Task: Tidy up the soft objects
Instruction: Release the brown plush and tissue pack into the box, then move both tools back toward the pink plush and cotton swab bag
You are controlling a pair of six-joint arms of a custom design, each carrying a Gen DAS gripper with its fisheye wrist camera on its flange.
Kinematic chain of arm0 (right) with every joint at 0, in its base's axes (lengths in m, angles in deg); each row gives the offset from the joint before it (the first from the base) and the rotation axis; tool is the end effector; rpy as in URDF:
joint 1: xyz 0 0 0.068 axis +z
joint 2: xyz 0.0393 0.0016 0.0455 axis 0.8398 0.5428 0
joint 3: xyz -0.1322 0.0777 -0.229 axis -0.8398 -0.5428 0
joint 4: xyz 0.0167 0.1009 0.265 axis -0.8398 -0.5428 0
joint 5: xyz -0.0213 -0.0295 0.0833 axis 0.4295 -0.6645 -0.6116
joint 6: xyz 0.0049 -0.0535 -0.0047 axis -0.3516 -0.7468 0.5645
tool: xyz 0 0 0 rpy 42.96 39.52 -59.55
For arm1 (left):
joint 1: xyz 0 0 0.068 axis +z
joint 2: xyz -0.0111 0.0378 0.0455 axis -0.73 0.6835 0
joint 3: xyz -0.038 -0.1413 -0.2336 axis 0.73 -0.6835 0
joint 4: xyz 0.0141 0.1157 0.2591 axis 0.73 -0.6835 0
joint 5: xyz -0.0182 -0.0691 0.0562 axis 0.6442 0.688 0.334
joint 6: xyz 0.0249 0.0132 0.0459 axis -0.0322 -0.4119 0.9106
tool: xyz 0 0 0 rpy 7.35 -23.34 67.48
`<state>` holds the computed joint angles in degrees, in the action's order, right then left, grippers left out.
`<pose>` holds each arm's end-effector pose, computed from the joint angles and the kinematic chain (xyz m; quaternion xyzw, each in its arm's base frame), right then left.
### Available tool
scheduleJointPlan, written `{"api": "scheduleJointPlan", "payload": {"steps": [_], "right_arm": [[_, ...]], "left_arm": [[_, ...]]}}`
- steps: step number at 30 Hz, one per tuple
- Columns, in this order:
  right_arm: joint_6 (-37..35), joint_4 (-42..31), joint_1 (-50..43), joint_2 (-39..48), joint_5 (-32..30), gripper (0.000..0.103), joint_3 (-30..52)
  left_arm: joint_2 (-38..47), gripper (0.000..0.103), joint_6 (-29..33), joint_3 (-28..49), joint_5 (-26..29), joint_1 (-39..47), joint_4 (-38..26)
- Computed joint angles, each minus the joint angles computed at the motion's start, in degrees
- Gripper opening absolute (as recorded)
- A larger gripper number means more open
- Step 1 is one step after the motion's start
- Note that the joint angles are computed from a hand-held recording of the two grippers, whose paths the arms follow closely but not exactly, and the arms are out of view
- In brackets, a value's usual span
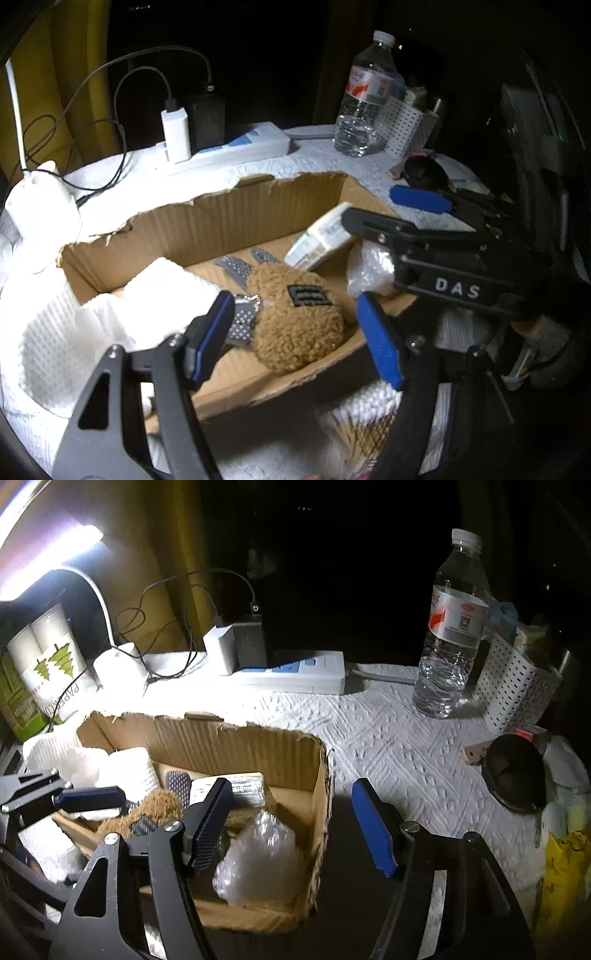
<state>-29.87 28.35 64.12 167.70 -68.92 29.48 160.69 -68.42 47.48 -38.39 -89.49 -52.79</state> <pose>0.3904 0.0627 0.1294 -0.3727 0.8633 0.1380 0.3110 0.2484 -0.2093 0.0992 -0.1099 0.9330 -0.0664 0.3363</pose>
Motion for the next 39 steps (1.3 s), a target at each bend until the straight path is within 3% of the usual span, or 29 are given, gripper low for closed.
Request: {"api": "scheduleJointPlan", "payload": {"steps": [7, 18, 39], "right_arm": [[-1.0, -0.5, 0.2, -1.6, 3.8, 0.071, -2.1], [-1.3, -1.8, -1.9, -11.2, 0.2, 0.071, -9.1], [-3.7, -5.5, -3.9, -27.9, -2.4, 0.071, -21.9]], "left_arm": [[-3.7, 0.07, -2.0, -2.5, -2.6, -1.9, -1.2], [-9.3, 0.07, -6.0, -4.9, -7.6, -6.9, -4.5], [-16.0, 0.071, -20.9, -8.2, -17.3, -19.6, -14.9]]}}
